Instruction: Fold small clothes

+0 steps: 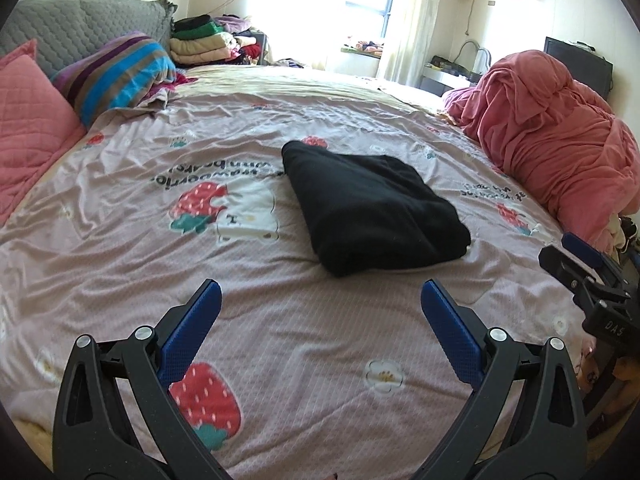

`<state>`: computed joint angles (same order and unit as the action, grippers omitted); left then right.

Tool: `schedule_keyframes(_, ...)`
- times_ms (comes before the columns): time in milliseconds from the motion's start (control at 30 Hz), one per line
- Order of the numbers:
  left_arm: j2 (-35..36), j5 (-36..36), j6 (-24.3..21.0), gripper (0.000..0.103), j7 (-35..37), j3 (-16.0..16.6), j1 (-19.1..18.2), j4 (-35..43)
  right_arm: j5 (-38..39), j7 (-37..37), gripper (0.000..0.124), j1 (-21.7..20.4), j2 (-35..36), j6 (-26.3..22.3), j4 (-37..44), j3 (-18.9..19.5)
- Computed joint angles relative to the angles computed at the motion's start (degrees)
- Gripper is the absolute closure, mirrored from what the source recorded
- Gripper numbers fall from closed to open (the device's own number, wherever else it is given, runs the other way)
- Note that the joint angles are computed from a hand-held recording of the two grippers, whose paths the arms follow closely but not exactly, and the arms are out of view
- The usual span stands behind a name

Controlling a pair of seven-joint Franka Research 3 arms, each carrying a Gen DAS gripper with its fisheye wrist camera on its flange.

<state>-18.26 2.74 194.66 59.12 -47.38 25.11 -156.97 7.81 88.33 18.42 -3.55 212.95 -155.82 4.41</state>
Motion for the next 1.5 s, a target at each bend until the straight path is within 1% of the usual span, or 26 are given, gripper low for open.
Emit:
schedule_keyframes(100, 1.0, -0.6, 0.0, 0.009, -0.3, -0.1, 0.1, -0.5, 8.9, -5.4, 0.025, 0.9, 1.3, -0.8, 0.3, 2.2)
schedule_keyframes(167, 1.1, -1.4, -0.5, 0.009, -0.5, -1.5, 1.2, -0.6, 14.1, -8.6, 0.025, 1.7, 2.3, -1.5, 0.8, 3.0)
schedule_keyframes(200, 1.3, -1.5, -0.6, 0.009, -0.6, -2.3, 1.9, -0.7, 15.2, -9.5, 0.025, 2.1, 2.9, -1.6, 1.0, 3.1)
schedule_keyframes(267, 1.8, -1.1, -0.9, 0.009, -0.9, -2.2, 1.9, -0.7, 17.4, -10.8, 0.025, 2.8, 3.5, -2.5, 1.3, 3.2)
schedule_keyframes(433, 2.3, -0.2, -1.3, 0.009, -1.9, -0.6, 0.8, -0.9, 17.9, -10.1, 0.025, 3.2, 3.8, -4.0, 1.6, 2.7)
schedule_keyframes(833, 1.3, 1.5, -2.4, 0.009, -4.5, -1.3, 1.6, -1.0, 16.2, -8.2, 0.025, 2.7, 3.5, -5.5, 1.4, 2.2)
schedule_keyframes(933, 1.1, 2.5, -2.5, 0.009, -5.4, -1.3, 1.9, -1.0, 16.6, -8.5, 0.025, 2.8, 3.4, -5.7, 1.5, 2.2)
schedule_keyframes(1167, 0.5, 4.0, -2.8, 0.009, -7.0, -2.8, 3.8, -1.0, 16.8, -8.6, 0.025, 2.8, 3.2, -6.1, 1.4, 2.3)
schedule_keyframes(1267, 0.5, 4.9, -2.8, 0.009, -7.7, -2.4, 3.7, -1.1, 17.4, -9.1, 0.025, 3.0, 3.1, -6.3, 1.4, 2.5)
schedule_keyframes(1400, 0.2, 6.3, -4.6, 0.009, -8.8, -2.8, 4.3, -0.5, 18.0, -9.5, 0.025, 3.1, 3.0, -6.3, 1.5, 2.6)
schedule_keyframes(1500, 0.2, 8.3, -5.0, 0.009, -10.5, -3.0, 4.8, -0.3, 18.1, -9.5, 0.025, 3.2, 3.0, -6.2, 1.5, 2.6)
